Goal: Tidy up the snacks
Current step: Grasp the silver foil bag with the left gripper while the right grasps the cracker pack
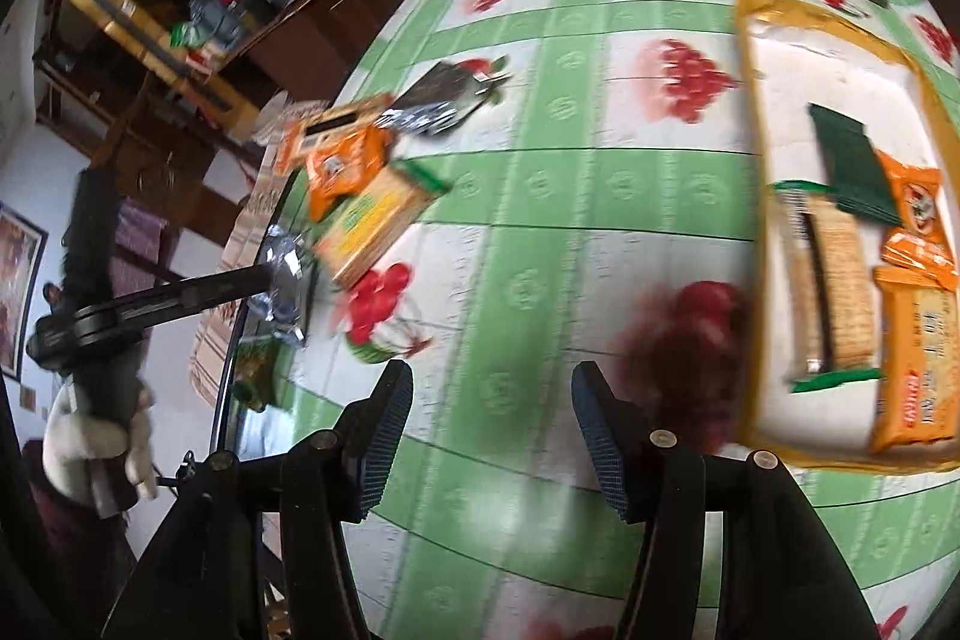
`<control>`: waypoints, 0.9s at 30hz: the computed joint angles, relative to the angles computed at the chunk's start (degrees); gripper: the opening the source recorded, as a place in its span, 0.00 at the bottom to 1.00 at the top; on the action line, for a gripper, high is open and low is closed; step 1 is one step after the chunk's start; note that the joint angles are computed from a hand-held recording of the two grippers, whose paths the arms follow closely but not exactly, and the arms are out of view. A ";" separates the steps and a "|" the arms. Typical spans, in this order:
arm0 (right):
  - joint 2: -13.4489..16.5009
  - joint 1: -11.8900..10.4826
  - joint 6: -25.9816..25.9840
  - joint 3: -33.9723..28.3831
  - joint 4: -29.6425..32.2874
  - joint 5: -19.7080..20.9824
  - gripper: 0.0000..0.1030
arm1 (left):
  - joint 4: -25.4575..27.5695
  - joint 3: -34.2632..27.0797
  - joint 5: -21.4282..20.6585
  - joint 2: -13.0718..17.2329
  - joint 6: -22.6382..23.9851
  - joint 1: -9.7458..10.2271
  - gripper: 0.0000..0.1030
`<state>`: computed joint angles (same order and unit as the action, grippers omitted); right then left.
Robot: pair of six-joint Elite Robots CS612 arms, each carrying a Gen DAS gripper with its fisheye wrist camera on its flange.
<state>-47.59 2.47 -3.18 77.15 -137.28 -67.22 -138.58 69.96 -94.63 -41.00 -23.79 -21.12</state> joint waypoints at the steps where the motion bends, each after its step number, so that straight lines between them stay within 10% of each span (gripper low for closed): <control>1: 0.05 0.28 0.07 -0.08 0.03 -0.19 0.55 | 0.31 -0.29 1.52 0.19 2.17 -0.32 0.54; 8: 1.19 1.21 2.00 -1.75 1.73 -0.94 0.55 | 1.04 -0.97 2.55 0.45 9.28 -0.99 0.39; 15: 6.34 2.73 5.38 -10.48 6.42 0.21 0.56 | -2.79 1.78 -6.52 -1.53 6.06 0.90 0.39; 27: 15.38 6.86 10.81 -24.99 12.32 -6.66 0.57 | -4.19 3.27 -7.24 -2.58 0.49 2.04 0.51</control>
